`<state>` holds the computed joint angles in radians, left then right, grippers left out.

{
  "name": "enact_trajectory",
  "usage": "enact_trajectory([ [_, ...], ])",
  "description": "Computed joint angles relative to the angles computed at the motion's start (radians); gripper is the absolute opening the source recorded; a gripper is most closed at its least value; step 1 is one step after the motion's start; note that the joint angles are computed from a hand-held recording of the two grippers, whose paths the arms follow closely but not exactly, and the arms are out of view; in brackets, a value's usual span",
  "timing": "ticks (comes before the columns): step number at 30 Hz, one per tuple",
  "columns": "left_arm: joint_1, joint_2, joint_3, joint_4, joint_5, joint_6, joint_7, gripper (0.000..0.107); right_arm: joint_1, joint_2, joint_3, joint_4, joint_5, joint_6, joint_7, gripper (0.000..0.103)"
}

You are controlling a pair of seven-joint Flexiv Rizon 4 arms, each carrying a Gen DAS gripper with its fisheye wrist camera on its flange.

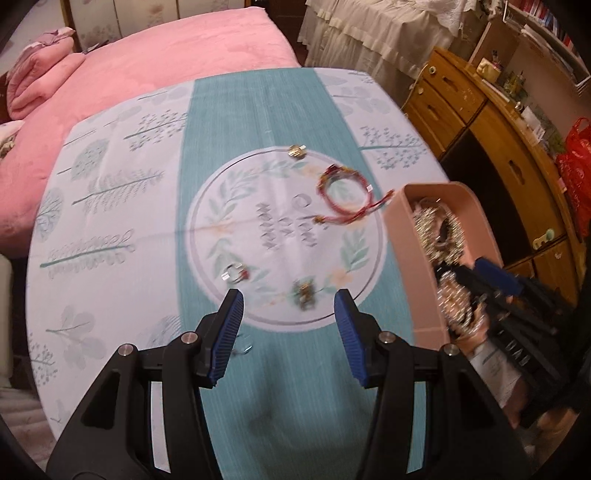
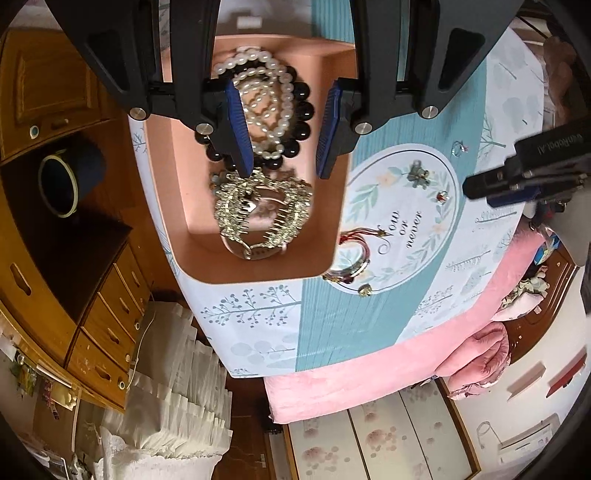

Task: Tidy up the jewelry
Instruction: 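Withdraw both open tools from the box back over the table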

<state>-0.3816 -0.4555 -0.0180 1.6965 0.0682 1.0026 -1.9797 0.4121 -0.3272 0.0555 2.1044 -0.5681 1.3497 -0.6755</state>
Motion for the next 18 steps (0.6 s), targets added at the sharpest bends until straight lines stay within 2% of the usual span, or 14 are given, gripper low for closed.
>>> enact_trajectory([
  [8,0.023,0.084,0.013,0.121,0.024,-0.006,-0.005,0.048,0.026,0.018,0.017,-0.01,-0.016,-0.001,0.014,0.036],
  [12,0.06,0.105,-0.017,0.172,-0.026,-0.003,0.053,0.048,0.041,0.016,0.037,-0.022,-0.008,-0.001,0.01,0.036],
  [18,0.075,0.117,-0.034,0.218,-0.065,0.02,0.114,0.048,0.061,0.0,0.067,-0.044,0.026,-0.01,-0.022,0.036],
])
